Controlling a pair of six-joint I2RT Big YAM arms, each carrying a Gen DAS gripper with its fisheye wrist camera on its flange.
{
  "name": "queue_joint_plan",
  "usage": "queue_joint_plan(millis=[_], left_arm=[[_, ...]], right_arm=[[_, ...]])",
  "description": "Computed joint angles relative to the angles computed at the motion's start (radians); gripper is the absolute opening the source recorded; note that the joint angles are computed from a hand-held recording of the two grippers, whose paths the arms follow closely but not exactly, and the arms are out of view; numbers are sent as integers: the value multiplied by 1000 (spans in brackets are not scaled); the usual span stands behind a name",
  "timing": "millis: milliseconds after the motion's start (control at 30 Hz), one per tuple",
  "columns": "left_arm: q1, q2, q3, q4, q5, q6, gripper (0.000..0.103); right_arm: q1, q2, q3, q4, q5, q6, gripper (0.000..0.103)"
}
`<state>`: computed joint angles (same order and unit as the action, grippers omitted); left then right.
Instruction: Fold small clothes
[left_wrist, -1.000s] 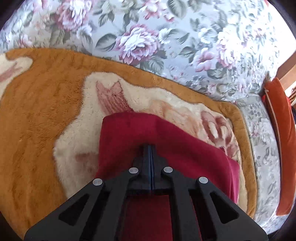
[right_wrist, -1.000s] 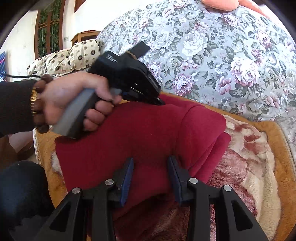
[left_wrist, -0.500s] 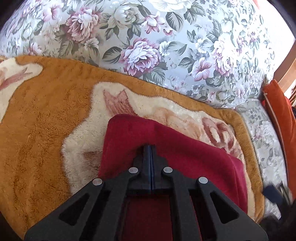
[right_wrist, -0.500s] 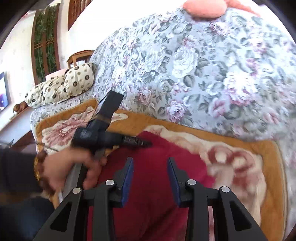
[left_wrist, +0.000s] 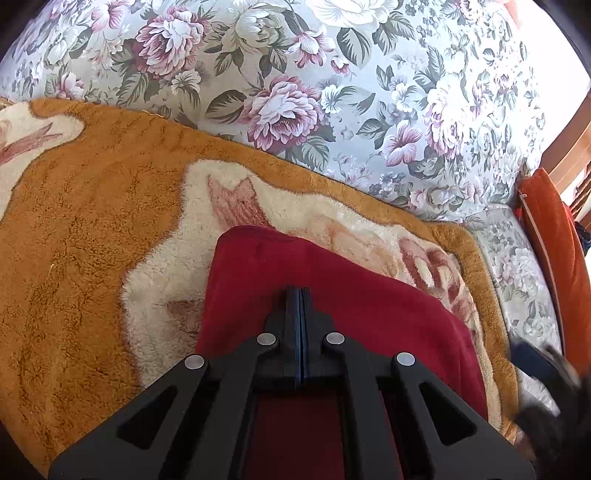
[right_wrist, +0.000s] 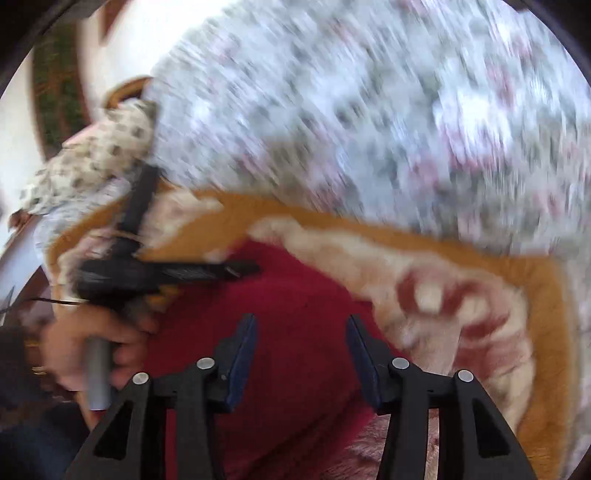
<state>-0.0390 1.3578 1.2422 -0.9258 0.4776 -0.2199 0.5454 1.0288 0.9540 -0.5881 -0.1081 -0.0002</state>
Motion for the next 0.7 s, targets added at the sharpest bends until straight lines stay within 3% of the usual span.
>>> queue_joint_plan(millis=[100, 167, 200, 233, 267, 333, 467, 567, 633, 700], left_arm=[[0, 0, 1, -1, 1, 0, 2], [0, 1, 2, -2, -1, 4, 2], [-1, 2, 3, -4, -4, 6, 2], [-4, 2, 5, -7, -11, 8, 2], [-6, 1, 8, -11, -17, 9, 2], [-6, 6, 19, -27, -15, 9, 2], [5, 33, 95, -147, 11, 41, 2], [28, -21, 102, -156, 44, 74, 5], [48, -88, 79, -146, 74, 102, 28], [66, -154, 47, -180, 136, 138, 33]], right_arm=[[90, -85, -49, -54, -37, -94, 49], [138, -84, -84, -131, 31, -164, 48], [153, -85, -137, -127, 108, -201, 48], [155, -118, -183, -73, 125, -222, 48], [136, -133, -203, -49, 99, -195, 48], [106, -121, -184, -77, 65, -105, 48], [198, -129, -126, -130, 206, -51, 47], [297, -199, -115, -80, 293, 5, 47], [335, -190, -104, -54, 307, 44, 47], [354, -142, -100, -59, 283, 84, 47]])
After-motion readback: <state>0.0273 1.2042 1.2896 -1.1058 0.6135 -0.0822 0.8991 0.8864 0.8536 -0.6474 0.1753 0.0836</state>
